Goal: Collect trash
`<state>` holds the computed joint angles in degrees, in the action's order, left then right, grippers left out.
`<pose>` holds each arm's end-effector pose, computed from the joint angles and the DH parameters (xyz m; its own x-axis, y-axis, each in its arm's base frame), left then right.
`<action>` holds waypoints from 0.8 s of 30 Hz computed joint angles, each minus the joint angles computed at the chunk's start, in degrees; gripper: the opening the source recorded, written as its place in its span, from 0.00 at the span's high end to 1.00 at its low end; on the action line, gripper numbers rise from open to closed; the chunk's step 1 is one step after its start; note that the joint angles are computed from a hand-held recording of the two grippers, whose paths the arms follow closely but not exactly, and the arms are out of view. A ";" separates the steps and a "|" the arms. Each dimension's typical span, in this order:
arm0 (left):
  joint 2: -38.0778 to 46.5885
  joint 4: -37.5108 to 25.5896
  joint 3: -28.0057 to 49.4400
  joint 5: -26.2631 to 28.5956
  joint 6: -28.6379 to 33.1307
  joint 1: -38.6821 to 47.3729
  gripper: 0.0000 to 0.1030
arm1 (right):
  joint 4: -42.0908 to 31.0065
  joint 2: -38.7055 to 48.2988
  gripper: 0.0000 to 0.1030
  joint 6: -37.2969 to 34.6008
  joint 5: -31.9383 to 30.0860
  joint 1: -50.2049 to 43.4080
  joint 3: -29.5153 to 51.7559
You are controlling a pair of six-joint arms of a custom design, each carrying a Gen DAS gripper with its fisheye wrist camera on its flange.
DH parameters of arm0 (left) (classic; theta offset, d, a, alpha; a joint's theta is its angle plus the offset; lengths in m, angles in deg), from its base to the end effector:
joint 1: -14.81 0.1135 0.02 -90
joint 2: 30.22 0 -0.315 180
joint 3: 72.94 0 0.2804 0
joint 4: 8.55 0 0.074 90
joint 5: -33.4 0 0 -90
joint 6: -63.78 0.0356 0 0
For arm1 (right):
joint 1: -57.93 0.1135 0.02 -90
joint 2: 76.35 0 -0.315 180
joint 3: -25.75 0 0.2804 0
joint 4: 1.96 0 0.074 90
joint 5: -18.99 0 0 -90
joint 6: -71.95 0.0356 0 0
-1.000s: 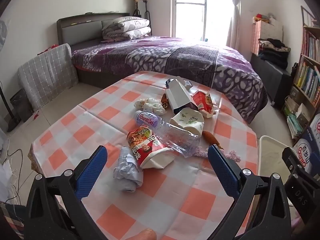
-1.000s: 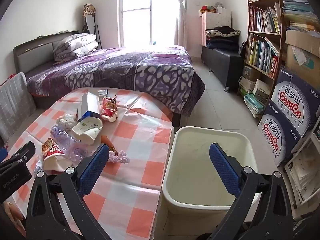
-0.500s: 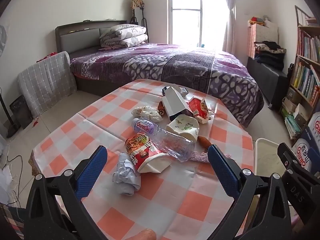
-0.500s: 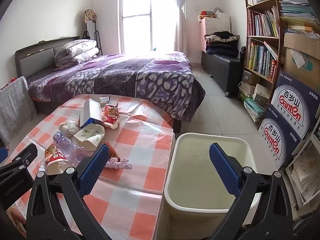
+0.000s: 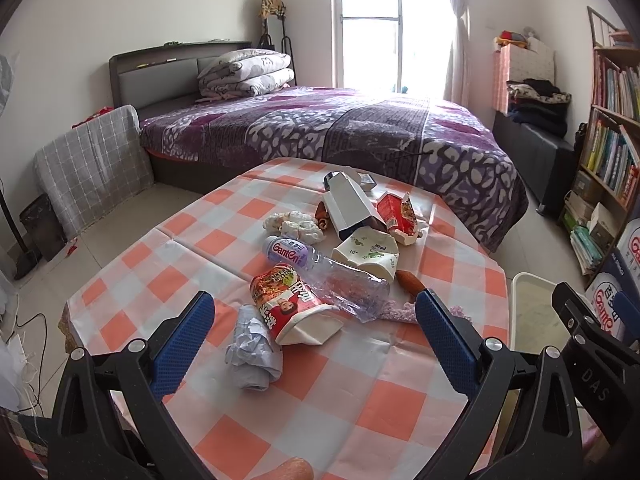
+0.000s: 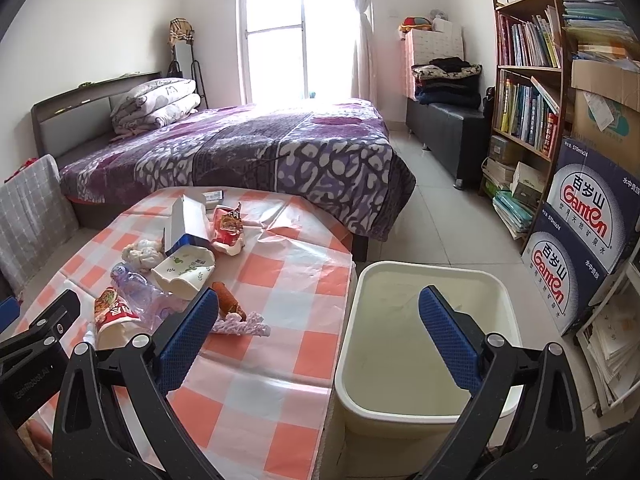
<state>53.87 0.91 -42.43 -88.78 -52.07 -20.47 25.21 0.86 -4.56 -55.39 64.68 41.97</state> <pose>0.1977 -0.1167 0.1287 -0.5885 -0.0357 -0.8077 -0.0887 0.9958 0.0207 0.1761 0.0112 0.1152 -0.5121 0.1656 -0.8428 0.2349 0.9708 0.0481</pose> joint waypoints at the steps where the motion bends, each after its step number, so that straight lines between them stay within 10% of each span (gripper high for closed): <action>1: -0.01 0.00 -0.02 0.06 0.01 0.07 0.05 | 0.03 0.11 0.07 0.06 0.08 0.13 0.01; 24: 0.63 0.55 -0.37 0.65 0.13 0.82 0.05 | 1.35 1.89 0.07 0.64 0.87 1.22 -0.03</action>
